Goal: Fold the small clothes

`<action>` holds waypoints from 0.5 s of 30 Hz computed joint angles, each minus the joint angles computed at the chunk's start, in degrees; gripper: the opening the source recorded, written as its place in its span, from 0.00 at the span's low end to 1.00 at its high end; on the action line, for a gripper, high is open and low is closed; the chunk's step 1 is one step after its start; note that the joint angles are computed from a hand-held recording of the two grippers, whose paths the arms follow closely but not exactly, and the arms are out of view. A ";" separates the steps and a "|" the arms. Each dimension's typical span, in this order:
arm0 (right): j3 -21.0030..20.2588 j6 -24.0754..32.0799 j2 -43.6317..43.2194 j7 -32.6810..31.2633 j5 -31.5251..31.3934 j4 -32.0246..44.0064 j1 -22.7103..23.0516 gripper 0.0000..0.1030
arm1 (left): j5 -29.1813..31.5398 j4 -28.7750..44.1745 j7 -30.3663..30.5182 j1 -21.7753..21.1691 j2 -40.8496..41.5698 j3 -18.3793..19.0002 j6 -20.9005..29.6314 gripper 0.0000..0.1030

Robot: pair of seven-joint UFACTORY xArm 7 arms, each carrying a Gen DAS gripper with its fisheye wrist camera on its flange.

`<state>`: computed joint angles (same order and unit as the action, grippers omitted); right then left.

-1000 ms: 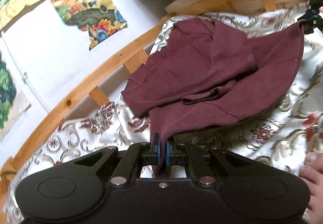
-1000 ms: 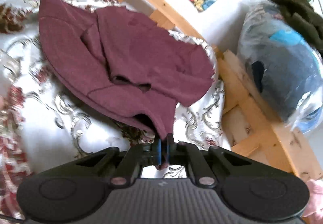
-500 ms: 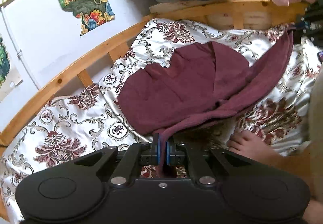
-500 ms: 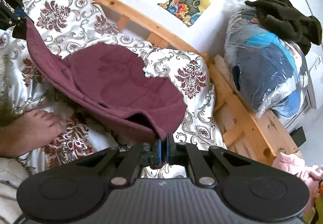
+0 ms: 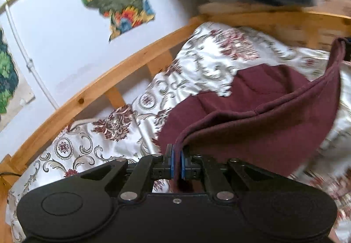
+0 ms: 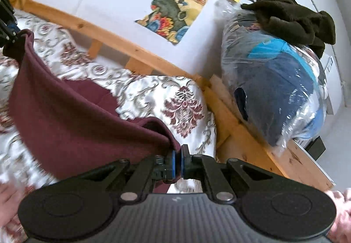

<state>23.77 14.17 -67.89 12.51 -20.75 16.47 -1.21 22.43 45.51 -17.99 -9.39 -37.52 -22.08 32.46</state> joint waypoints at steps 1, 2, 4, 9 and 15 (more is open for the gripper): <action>0.99 -3.66 3.35 0.99 -0.31 0.85 -3.16 0.06 | 0.25 2.51 -0.88 1.78 3.25 -0.38 0.27 0.06; 2.22 -6.39 6.03 1.98 -0.41 1.62 -5.90 0.06 | 0.72 4.77 -1.89 3.20 6.26 -0.58 0.50 0.06; 5.47 -11.89 12.41 4.00 -0.35 3.99 -12.30 0.06 | 3.08 8.84 -5.52 5.81 11.99 -1.42 0.79 0.06; 16.48 -21.69 24.15 6.37 1.01 9.88 -28.16 0.06 | 13.95 18.61 -16.39 9.32 26.85 -4.04 2.59 0.07; 29.40 -25.69 32.49 4.65 5.35 14.70 -42.68 0.06 | 20.79 25.99 -19.08 6.25 39.18 -1.61 4.58 0.09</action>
